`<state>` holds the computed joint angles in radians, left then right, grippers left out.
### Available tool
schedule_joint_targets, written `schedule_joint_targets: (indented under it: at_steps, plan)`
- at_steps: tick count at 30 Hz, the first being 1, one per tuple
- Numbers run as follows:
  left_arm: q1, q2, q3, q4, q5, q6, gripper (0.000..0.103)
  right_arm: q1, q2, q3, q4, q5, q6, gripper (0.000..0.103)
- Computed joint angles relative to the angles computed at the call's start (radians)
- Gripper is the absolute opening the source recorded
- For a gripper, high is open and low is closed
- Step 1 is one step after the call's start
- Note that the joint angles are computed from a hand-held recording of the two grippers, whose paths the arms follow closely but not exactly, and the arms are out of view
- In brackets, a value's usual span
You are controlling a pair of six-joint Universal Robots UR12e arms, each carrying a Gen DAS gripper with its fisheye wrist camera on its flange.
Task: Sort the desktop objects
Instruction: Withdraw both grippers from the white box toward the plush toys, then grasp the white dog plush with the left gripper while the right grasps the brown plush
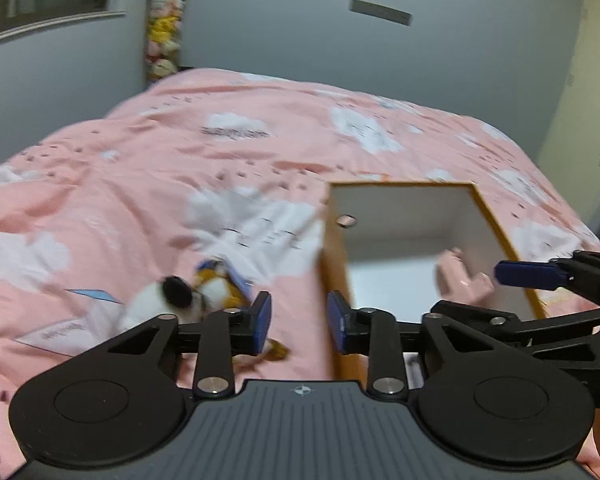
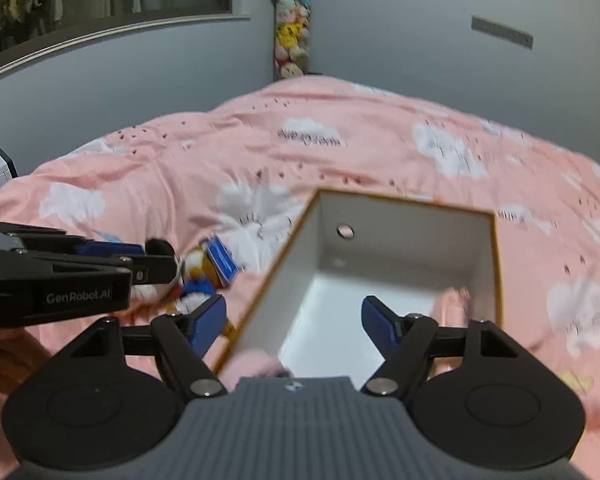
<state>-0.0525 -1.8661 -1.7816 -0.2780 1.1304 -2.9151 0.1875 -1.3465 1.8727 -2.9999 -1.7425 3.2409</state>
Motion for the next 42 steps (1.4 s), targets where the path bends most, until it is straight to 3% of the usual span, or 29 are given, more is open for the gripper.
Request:
schedule_joint_targets:
  at_steps: [2,5,10,15,19,25,31,35,38,42]
  plan:
    - [0.012,-0.003,0.007,0.001,-0.007,-0.007,0.055,0.009,0.018,-0.017,-0.016,-0.006,-0.018,0.082]
    - [0.030,-0.003,0.034,-0.071,-0.011,0.043,0.056,0.020,0.045,-0.048,-0.018,-0.005,-0.061,0.083]
    - [0.052,-0.008,0.058,-0.118,0.040,0.105,0.057,0.016,0.071,-0.084,0.000,0.073,-0.072,0.085]
    - [0.063,-0.017,0.079,-0.194,0.084,0.263,0.057,0.016,0.099,-0.138,0.088,0.124,-0.123,0.085]
    - [0.063,-0.031,0.094,-0.244,0.118,0.361,0.057,0.017,0.124,-0.183,0.173,0.142,-0.162,0.076]
    - [0.060,-0.063,0.132,-0.309,0.127,0.414,0.057,0.012,0.166,-0.249,0.282,0.202,-0.187,0.057]
    - [0.022,-0.073,0.075,-0.142,0.209,0.612,0.057,0.006,0.221,-0.325,0.394,0.222,-0.149,0.047]
    - [-0.021,-0.097,0.021,0.033,0.335,0.761,0.057,0.003,0.255,-0.366,0.444,0.232,-0.146,0.047]
    - [-0.050,-0.128,-0.002,0.150,0.433,0.837,0.057,0.002,0.278,-0.395,0.481,0.234,-0.145,0.047]
    - [-0.076,-0.163,-0.006,0.226,0.516,0.894,0.057,0.001,0.301,-0.426,0.522,0.234,-0.143,0.047]
